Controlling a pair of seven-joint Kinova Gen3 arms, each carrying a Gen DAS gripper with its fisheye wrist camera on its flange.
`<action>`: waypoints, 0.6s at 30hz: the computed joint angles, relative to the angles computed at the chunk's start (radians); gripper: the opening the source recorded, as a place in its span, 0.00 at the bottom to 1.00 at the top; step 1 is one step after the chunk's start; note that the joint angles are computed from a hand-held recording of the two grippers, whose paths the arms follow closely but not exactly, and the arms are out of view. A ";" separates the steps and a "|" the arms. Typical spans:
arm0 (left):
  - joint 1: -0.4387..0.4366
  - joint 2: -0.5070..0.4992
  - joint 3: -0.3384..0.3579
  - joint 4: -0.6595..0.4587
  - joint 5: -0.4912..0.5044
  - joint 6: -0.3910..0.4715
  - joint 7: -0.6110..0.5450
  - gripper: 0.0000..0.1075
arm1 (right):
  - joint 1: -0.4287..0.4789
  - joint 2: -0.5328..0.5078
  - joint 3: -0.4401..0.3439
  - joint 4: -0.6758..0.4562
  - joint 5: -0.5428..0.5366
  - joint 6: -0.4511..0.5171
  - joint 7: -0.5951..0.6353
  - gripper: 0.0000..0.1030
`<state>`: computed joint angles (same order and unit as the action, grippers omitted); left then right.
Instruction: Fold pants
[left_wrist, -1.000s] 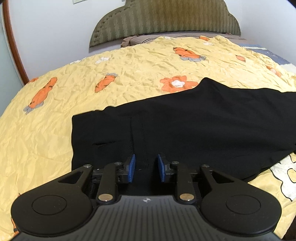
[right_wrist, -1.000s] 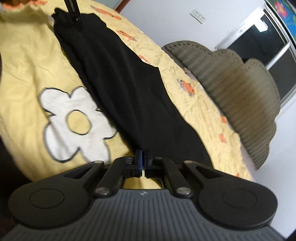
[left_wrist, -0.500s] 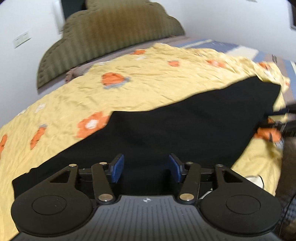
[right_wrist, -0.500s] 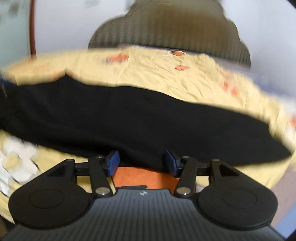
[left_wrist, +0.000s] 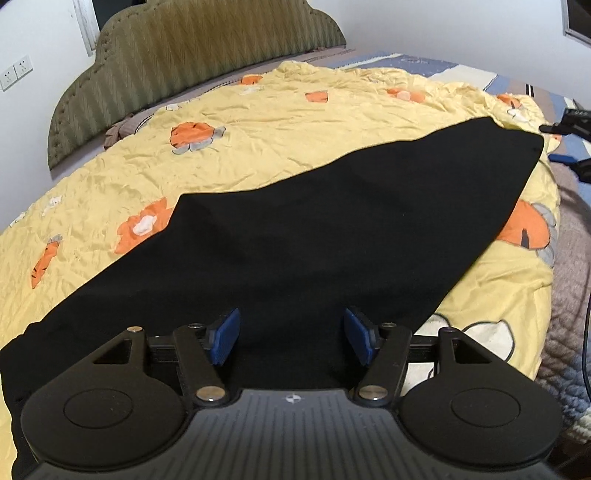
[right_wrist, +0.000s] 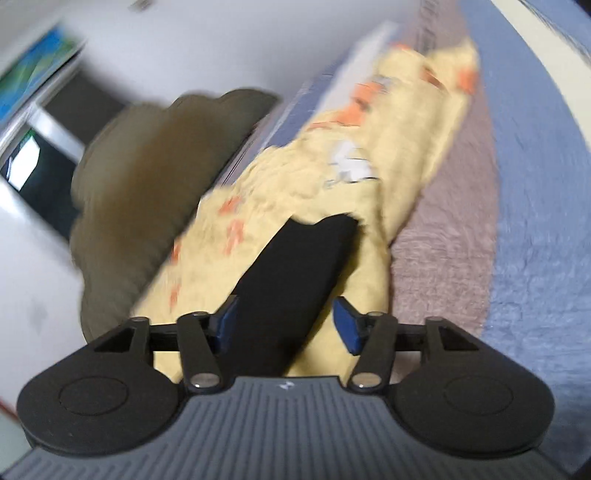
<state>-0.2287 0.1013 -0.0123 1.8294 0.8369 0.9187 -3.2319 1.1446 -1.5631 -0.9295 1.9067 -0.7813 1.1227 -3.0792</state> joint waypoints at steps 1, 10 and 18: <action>0.001 -0.001 0.000 -0.001 0.002 0.001 0.002 0.57 | 0.005 -0.009 0.003 0.019 -0.006 0.003 -0.022 0.48; 0.037 -0.028 0.013 0.028 0.029 -0.023 -0.037 0.58 | 0.049 -0.018 -0.040 0.137 -0.104 -0.147 -0.077 0.47; 0.096 -0.057 0.022 0.091 0.121 -0.138 -0.136 0.64 | 0.083 0.146 -0.138 0.154 -0.111 -0.277 0.051 0.06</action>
